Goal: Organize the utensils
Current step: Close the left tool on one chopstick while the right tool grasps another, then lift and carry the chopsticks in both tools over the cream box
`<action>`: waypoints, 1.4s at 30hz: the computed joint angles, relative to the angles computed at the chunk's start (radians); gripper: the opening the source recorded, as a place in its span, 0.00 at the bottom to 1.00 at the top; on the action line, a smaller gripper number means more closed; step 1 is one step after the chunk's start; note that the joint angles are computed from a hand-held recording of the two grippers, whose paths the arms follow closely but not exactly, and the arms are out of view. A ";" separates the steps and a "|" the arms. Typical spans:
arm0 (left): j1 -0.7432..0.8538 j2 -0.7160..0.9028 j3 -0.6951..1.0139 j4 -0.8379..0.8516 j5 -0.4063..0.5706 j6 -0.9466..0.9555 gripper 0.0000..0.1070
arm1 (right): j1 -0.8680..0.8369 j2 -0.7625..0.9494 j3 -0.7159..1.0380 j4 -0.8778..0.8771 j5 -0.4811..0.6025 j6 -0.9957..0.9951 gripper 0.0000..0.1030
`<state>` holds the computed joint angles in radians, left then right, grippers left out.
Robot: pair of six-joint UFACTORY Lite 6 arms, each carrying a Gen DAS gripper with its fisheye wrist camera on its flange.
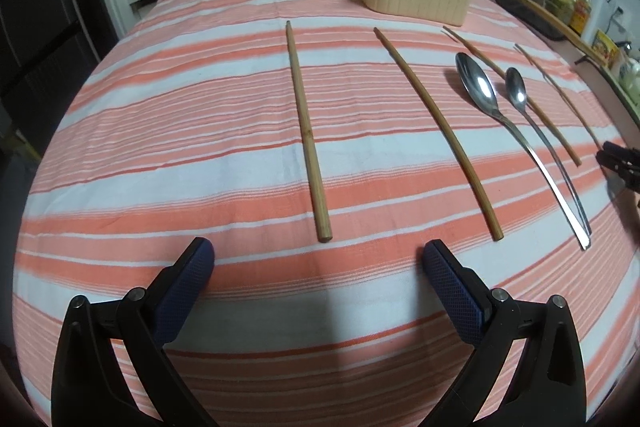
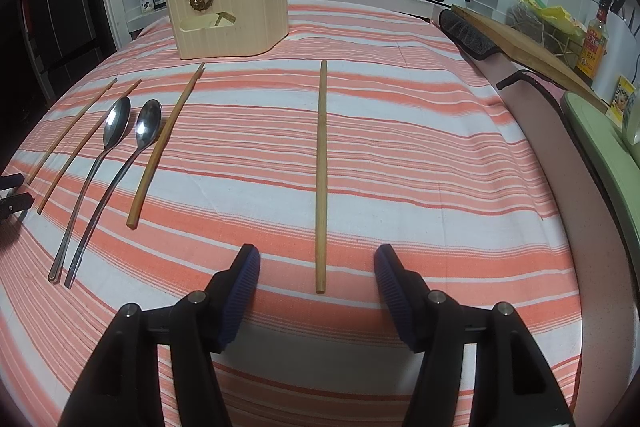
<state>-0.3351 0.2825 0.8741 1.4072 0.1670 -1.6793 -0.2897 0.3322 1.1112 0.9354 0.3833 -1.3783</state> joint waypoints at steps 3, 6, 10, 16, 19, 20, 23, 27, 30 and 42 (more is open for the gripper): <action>-0.015 0.008 0.004 0.070 0.028 -0.104 0.96 | -0.002 0.002 0.002 0.001 0.003 -0.001 0.60; -0.027 0.023 0.019 0.066 0.057 -0.131 0.96 | -0.033 0.024 0.034 0.026 0.085 -0.030 0.68; -0.004 0.019 0.018 0.038 0.024 -0.066 0.96 | -0.100 0.015 0.036 0.017 0.168 -0.035 0.68; -0.017 0.020 0.022 0.027 0.046 -0.064 0.96 | -0.091 -0.059 -0.051 0.010 0.124 -0.126 0.63; -0.019 0.015 0.022 0.029 0.048 -0.066 0.90 | -0.076 -0.040 -0.030 0.016 0.109 -0.104 0.54; -0.017 0.005 0.012 0.074 0.048 -0.120 0.81 | -0.069 -0.033 -0.023 0.022 0.106 -0.098 0.47; -0.007 -0.018 -0.006 0.207 0.052 -0.273 0.33 | -0.042 -0.029 -0.022 0.026 0.083 -0.084 0.31; 0.014 -0.029 -0.017 0.377 0.031 -0.447 0.04 | -0.029 -0.017 0.002 -0.009 0.080 -0.004 0.05; -0.004 -0.110 -0.062 0.370 0.062 -0.442 0.04 | -0.028 -0.083 -0.009 0.011 0.093 -0.007 0.05; -0.028 -0.508 0.009 -0.370 0.093 0.360 0.04 | -0.042 -0.361 0.175 0.042 0.317 0.101 0.05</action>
<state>-0.3627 -0.2253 0.8833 1.0368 0.2600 -1.3189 -0.3317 -0.0285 1.2864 0.9769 0.7000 -1.2771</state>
